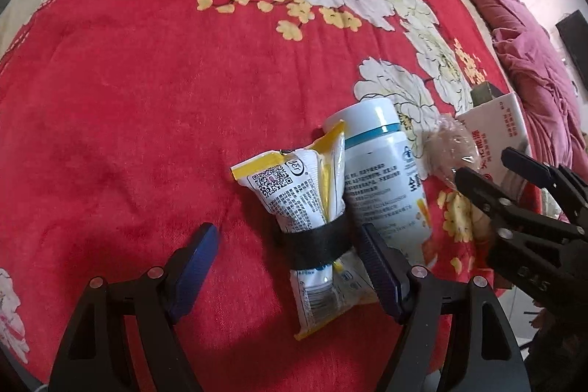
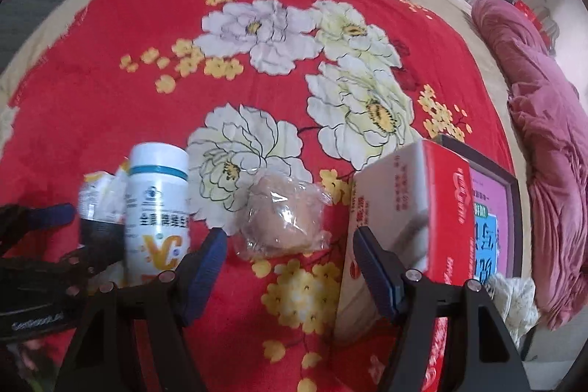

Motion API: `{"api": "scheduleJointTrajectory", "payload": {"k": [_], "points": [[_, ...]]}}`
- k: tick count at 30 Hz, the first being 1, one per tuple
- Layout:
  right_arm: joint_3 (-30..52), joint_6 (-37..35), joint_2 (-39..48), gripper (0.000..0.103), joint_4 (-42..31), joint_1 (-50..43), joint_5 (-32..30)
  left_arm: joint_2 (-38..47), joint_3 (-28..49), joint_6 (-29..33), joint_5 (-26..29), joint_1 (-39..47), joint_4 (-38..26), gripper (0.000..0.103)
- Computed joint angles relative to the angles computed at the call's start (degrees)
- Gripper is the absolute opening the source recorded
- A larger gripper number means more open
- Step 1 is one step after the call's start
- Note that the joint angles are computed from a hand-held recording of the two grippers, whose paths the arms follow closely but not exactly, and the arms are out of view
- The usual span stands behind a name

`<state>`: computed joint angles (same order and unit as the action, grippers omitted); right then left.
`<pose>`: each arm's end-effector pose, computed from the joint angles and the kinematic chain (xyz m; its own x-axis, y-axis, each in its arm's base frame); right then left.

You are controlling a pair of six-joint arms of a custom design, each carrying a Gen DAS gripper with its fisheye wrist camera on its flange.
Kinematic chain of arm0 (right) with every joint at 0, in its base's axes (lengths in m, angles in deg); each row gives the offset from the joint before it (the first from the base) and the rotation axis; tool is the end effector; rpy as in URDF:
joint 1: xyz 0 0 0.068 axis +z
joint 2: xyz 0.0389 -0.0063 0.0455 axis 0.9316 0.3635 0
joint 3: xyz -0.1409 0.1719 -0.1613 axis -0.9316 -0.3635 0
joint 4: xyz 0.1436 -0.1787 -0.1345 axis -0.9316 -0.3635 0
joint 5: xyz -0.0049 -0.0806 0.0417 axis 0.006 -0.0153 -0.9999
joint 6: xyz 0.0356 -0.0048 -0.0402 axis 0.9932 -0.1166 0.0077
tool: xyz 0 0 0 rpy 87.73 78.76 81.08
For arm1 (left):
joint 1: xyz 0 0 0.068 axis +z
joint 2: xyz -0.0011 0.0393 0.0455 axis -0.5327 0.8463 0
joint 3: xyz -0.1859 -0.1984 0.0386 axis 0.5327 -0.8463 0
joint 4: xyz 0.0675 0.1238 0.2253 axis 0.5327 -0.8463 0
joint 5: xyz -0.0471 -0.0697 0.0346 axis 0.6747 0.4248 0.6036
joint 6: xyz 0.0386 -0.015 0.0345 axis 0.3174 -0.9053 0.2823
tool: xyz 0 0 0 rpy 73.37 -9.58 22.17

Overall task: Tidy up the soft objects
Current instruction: 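Grasp the yellow snack packet with the left tool while the right tool grasps the plastic-bagged bun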

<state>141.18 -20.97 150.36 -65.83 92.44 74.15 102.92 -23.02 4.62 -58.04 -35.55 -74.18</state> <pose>0.3217 0.1335 0.0860 -0.8167 -0.5248 -0.2398 -0.4730 0.8470 -0.2426 0.2576 -0.0222 0.0252 -0.9167 -0.3516 -0.1896 -0.2898 0.9120 -0.2904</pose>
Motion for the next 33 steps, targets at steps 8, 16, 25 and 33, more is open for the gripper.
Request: {"api": "scheduleJointTrajectory", "payload": {"k": [8,16,25,33], "points": [[4.2,-1.8,7.6,0.070,1.4,1.5,3.9,2.2,1.8,0.2,-0.5,0.0,0.5,0.079],[6.5,0.1,10.0,0.065,1.9,0.3,2.1,3.3,3.9,0.2,-4.7,-2.7,-1.5,0.064],[1.2,1.6,-0.1,0.060,1.6,-3.4,-5.9,-3.5,1.6,1.4,-3.7,-2.5,-3.6,0.045],[-3.6,3.3,-18.9,0.061,-4.6,-10.5,-16.6,-22.1,-0.3,0.1,-5.4,-7.4,-12.0,0.045]]}}
